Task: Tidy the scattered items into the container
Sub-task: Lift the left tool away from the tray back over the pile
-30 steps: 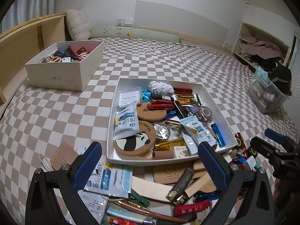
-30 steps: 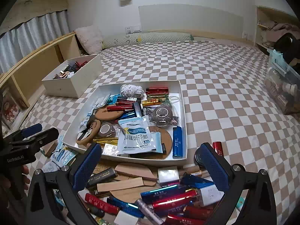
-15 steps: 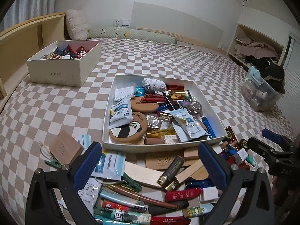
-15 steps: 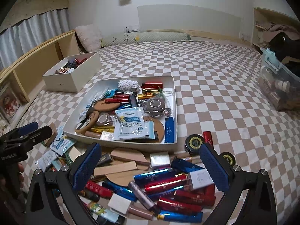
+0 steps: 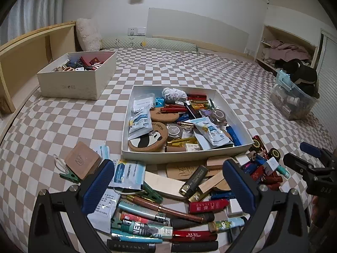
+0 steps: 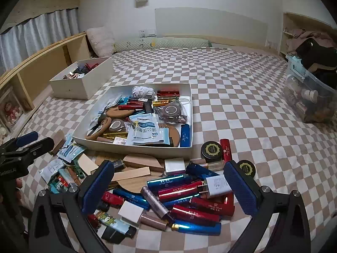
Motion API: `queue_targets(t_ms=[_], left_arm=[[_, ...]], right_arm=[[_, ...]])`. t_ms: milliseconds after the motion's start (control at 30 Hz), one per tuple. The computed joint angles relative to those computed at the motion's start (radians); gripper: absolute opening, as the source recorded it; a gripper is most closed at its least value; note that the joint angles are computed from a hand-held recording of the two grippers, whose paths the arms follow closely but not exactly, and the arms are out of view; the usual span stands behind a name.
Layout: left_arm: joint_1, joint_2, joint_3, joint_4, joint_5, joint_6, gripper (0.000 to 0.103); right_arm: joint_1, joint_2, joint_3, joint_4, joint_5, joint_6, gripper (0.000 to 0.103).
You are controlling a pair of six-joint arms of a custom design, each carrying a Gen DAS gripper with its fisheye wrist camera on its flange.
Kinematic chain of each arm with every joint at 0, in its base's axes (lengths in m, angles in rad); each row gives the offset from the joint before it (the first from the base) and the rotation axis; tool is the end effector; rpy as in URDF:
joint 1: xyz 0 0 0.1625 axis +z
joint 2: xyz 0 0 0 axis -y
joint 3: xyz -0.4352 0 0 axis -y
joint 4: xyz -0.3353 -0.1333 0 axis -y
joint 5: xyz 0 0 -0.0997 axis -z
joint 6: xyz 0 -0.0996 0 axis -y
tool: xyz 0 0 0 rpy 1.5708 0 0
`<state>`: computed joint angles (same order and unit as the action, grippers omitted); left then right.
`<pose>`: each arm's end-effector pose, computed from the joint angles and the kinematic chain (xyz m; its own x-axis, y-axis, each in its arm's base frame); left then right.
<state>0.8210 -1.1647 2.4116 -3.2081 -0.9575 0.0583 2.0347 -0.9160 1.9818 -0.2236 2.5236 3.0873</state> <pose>-0.1343 -0.4240 0.2071 -0.7097 0.4358 -0.5535 0.6727 0.6525 -0.3489 0.2217 -0.3266 0.1048 -0.7417 0.1895 0.6433 -0.3746 0.6785 -0.6318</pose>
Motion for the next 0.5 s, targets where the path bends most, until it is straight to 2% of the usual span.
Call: queue_targets(t_ms=[500], left_arm=[[-0.04,-0.033,0.065,-0.027,0.033,-0.024,0.103]], right_arm=[[0.031,-0.014,0.054,-0.041,0.03,0.029,0.103]])
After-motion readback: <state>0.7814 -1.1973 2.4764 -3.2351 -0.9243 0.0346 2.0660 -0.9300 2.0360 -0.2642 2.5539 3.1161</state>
